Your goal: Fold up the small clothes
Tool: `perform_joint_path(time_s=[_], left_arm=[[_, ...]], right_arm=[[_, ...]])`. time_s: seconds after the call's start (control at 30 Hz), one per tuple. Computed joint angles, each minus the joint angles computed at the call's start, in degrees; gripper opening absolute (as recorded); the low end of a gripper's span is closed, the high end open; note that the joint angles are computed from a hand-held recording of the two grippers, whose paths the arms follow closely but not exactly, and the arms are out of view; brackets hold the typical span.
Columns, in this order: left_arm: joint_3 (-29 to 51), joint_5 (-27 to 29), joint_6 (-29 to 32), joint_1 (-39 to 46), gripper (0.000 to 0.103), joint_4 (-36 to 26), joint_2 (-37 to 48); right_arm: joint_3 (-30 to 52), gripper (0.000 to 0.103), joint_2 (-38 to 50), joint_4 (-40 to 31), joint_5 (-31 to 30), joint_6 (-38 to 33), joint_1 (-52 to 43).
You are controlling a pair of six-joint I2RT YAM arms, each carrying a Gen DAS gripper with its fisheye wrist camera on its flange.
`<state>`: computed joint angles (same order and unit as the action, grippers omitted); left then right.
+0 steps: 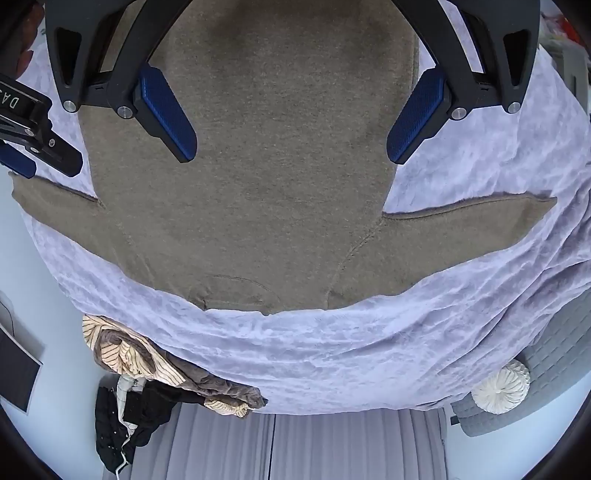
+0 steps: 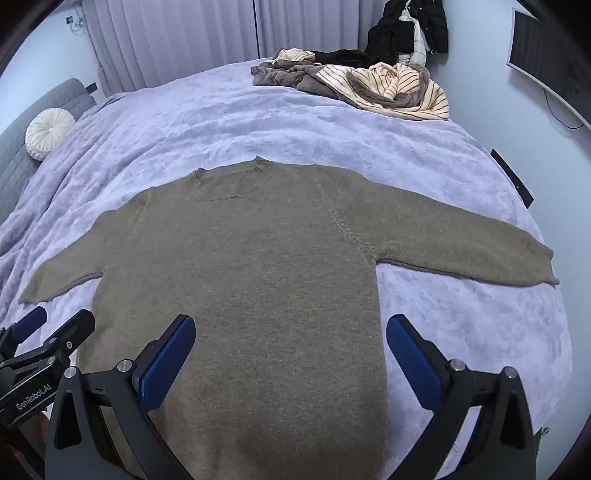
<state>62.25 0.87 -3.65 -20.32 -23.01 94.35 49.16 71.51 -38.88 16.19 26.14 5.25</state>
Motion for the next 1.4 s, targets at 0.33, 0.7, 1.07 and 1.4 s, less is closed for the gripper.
perform_joint_path(time_s=[0.33, 0.7, 1.07, 1.4], left_arm=[[1.0, -1.9, 0.8, -1.2, 0.103, -1.3, 0.0], [0.3, -3.1, 3.4, -1.9, 0.103, -2.6, -0.7], [0.4, -1.9, 3.0, -1.5, 0.103, -2.2, -0.4], [-0.7, -2.3, 2.5, -2.1, 0.103, -0.7, -0.4]], right_arm=[[0.2, 0.103, 0.3, 0.3, 0.6, 0.4, 0.4], [-0.1, 0.103, -0.4, -0.2, 0.3, 0.7, -0.2], [-0.7, 0.103, -0.7, 0.2, -0.3, 0.6, -1.2], [-0.8, 0.103, -0.5, 0.2, -0.4, 0.7, -1.3]])
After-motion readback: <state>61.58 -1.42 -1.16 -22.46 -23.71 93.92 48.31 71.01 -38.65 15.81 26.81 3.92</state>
